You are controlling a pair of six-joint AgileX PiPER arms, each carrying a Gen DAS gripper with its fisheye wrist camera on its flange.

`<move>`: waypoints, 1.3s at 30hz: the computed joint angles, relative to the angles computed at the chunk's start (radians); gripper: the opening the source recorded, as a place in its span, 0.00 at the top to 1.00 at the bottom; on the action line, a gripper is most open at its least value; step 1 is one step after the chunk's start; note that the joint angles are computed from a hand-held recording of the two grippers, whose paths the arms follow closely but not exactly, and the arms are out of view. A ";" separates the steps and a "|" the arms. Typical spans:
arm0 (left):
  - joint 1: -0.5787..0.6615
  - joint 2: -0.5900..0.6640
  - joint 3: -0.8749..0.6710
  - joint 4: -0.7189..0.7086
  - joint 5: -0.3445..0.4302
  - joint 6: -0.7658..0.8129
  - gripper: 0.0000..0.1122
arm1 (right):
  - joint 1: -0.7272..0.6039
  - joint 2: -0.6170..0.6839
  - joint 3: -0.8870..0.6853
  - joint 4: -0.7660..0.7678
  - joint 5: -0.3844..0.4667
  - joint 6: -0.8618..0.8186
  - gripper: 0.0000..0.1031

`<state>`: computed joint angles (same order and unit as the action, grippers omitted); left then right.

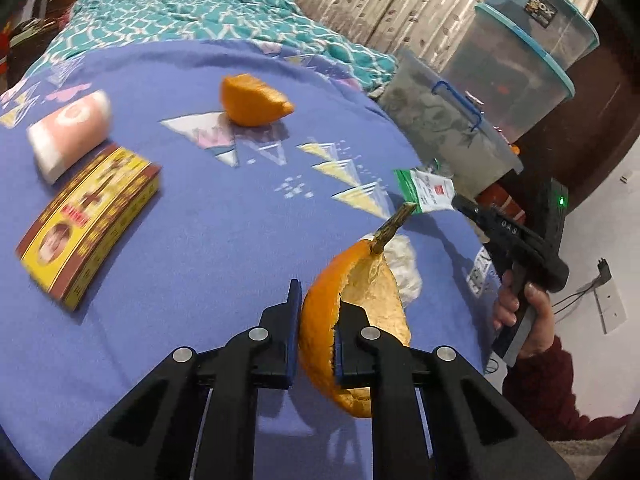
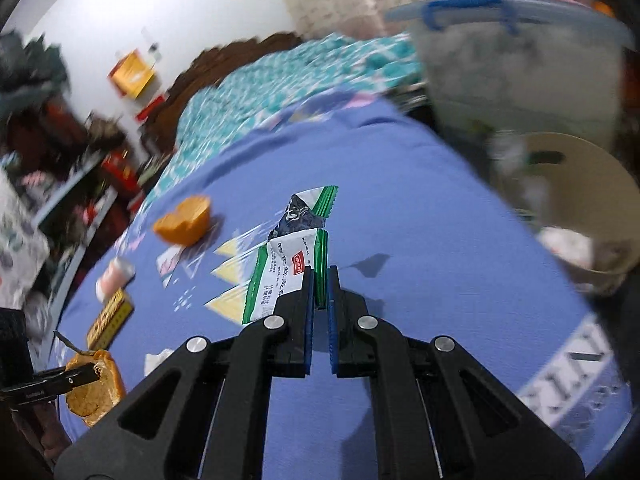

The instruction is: Collect trash

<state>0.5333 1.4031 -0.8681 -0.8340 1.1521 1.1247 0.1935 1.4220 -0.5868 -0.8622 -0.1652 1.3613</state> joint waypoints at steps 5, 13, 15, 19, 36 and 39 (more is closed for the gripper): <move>-0.160 0.009 -0.077 -0.018 -0.001 -0.100 0.90 | -0.231 -0.085 0.104 -0.148 -0.104 0.112 0.92; -0.631 0.131 -0.286 0.049 -0.178 -0.365 0.90 | -0.650 -0.087 0.153 -0.393 -0.323 0.212 0.92; -0.740 0.210 -0.378 0.089 -0.208 -0.445 0.90 | -0.745 -0.056 0.137 -0.431 -0.367 0.208 0.92; -0.913 0.382 -0.588 0.178 -0.241 -0.598 0.90 | -0.869 0.023 0.087 -0.457 -0.413 0.185 0.92; -1.225 0.990 -1.489 0.545 -0.092 -1.072 0.54 | -1.021 0.275 -0.054 -0.462 -0.510 0.207 0.26; -1.206 0.904 -1.369 0.498 -0.143 -1.024 0.53 | -1.026 0.226 0.001 -0.347 -0.506 0.112 0.25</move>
